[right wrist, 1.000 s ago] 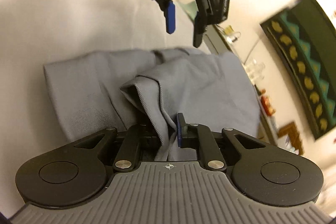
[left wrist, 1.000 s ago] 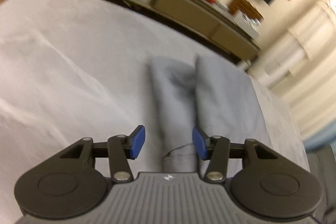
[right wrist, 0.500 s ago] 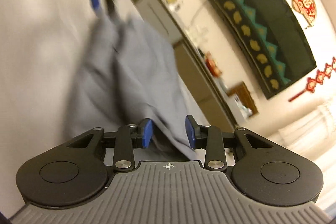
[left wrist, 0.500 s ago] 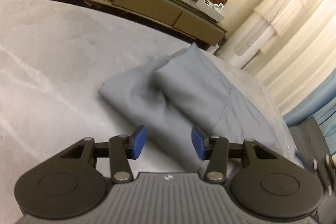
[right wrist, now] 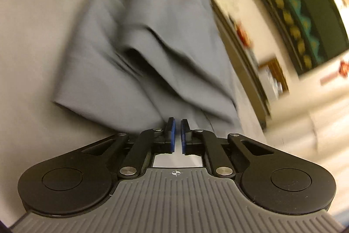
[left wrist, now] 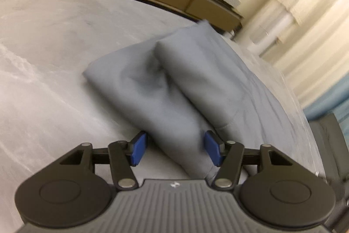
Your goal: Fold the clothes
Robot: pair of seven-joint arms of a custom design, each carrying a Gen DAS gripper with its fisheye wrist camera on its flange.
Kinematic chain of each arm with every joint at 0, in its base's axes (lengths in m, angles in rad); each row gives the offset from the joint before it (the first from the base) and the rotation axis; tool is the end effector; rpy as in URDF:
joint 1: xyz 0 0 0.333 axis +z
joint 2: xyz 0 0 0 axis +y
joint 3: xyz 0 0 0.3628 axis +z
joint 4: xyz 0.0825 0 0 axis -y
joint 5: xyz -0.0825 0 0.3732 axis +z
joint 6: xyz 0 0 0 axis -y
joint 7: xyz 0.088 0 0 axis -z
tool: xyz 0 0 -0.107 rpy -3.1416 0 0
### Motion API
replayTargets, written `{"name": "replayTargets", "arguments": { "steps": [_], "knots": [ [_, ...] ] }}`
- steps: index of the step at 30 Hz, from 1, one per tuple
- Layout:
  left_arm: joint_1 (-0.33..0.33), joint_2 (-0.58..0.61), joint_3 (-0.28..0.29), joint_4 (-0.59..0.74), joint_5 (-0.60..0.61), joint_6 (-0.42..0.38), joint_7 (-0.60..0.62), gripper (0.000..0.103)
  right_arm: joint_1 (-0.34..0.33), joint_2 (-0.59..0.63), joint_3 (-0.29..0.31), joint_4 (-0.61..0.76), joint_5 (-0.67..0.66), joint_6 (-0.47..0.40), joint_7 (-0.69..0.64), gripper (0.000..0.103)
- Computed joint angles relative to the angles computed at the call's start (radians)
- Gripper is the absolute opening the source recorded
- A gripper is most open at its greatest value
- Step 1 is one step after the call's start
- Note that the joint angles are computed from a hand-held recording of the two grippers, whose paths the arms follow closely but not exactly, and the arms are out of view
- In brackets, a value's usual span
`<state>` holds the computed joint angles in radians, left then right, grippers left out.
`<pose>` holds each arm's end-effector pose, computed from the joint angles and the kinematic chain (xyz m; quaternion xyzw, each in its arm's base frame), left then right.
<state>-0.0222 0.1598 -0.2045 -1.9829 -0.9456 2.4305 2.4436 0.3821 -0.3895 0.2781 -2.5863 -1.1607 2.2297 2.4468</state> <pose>0.5977 -0.1343 0.4709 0.4973 -0.7803 0.3762 0.0481 0.3246 0.2226 0.4560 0.7632 -0.4327 0.4794 0.0223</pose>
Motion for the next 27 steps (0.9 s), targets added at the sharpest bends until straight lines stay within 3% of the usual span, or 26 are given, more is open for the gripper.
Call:
{"name": "replayTargets", "arguments": {
  "steps": [3, 7, 8, 10, 11, 13, 15, 16, 17, 23, 25, 27],
  "knots": [
    [0.006, -0.017, 0.005, -0.009, -0.024, 0.029, 0.031, 0.055, 0.017, -0.091, 0.044, -0.010, 0.022, -0.063, 0.047, 0.019],
    [0.023, -0.002, 0.025, 0.006, -0.023, 0.047, -0.032, 0.055, 0.074, -0.050, 0.080, 0.024, -0.010, 0.053, 0.035, 0.047],
    [0.027, 0.007, 0.026, 0.013, -0.024, 0.048, -0.051, 0.055, 0.086, -0.020, 0.084, 0.036, -0.017, 0.088, 0.026, 0.049],
    [0.032, 0.039, 0.020, 0.043, -0.011, 0.026, -0.078, 0.055, 0.077, 0.062, 0.083, 0.063, -0.044, 0.099, 0.034, 0.043],
    [0.031, 0.054, 0.014, 0.054, -0.004, 0.030, -0.085, 0.059, 0.075, 0.098, 0.075, 0.075, -0.058, 0.101, 0.044, 0.028],
    [0.031, 0.080, -0.001, 0.068, -0.008, 0.058, -0.086, 0.062, 0.085, 0.116, 0.061, 0.080, -0.061, 0.075, 0.046, 0.010],
    [0.039, 0.086, -0.012, 0.074, -0.020, 0.062, -0.088, 0.057, 0.096, 0.113, 0.043, 0.072, -0.042, 0.053, 0.026, 0.007],
    [0.038, 0.085, -0.016, 0.074, -0.016, 0.071, -0.098, 0.040, 0.101, 0.093, 0.029, 0.056, -0.022, 0.052, 0.002, 0.006],
    [0.016, 0.080, -0.008, 0.063, 0.041, 0.114, -0.146, 0.031, 0.102, 0.072, 0.019, 0.041, -0.001, 0.051, -0.022, 0.005],
    [0.012, 0.046, -0.035, 0.003, 0.076, 0.169, -0.119, 0.029, 0.065, -0.054, -0.006, -0.068, 0.054, 0.032, -0.071, 0.004],
    [0.005, 0.031, -0.036, -0.012, 0.091, 0.161, -0.115, 0.029, 0.055, -0.101, -0.004, -0.107, 0.060, 0.047, -0.094, 0.004],
    [0.019, 0.005, -0.040, -0.026, 0.032, 0.120, -0.072, 0.027, 0.049, -0.145, 0.004, -0.132, 0.085, 0.041, -0.120, 0.010]
  ]
}}
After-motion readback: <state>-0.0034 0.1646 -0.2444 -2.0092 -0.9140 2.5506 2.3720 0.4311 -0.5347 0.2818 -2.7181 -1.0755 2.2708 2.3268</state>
